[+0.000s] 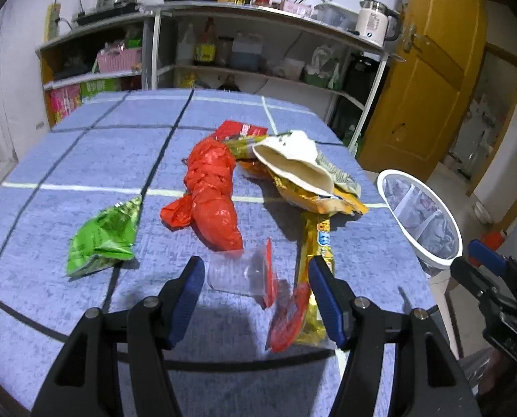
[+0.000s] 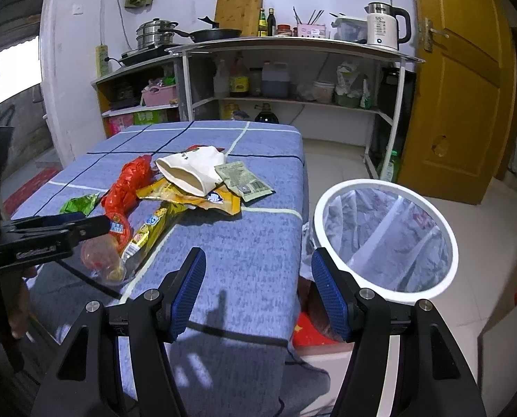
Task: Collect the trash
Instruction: 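Grasp the clear plastic cup with the left tool while the right tool grasps a yellow wrapper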
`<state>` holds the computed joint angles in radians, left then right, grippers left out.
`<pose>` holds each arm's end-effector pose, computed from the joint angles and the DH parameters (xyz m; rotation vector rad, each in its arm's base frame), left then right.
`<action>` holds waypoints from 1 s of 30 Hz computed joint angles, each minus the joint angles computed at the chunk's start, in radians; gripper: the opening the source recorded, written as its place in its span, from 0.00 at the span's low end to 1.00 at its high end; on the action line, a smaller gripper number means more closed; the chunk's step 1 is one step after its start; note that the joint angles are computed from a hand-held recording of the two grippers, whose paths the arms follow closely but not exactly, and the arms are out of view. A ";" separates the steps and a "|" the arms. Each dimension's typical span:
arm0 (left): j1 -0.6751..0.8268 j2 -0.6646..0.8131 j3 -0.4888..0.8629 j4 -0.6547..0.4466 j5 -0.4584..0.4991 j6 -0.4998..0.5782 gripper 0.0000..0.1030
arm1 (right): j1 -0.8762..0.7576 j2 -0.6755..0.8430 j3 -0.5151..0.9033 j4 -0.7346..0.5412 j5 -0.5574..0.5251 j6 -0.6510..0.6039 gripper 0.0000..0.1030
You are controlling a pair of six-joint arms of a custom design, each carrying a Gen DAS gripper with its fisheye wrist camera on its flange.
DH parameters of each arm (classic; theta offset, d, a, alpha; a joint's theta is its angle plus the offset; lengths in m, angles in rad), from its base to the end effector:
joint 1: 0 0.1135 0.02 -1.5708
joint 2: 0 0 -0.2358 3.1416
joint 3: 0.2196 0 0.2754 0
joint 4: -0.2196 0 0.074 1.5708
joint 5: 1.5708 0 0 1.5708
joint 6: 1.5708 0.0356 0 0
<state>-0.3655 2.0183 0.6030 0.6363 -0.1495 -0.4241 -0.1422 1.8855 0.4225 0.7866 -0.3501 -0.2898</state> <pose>0.2827 -0.1025 -0.0069 -0.1422 2.3447 -0.2151 0.2644 -0.0255 0.0097 -0.3476 2.1760 0.1536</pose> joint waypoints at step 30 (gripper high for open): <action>0.139 0.046 -0.024 0.097 0.162 0.019 0.41 | 0.247 0.330 0.596 -0.451 0.080 -0.282 0.44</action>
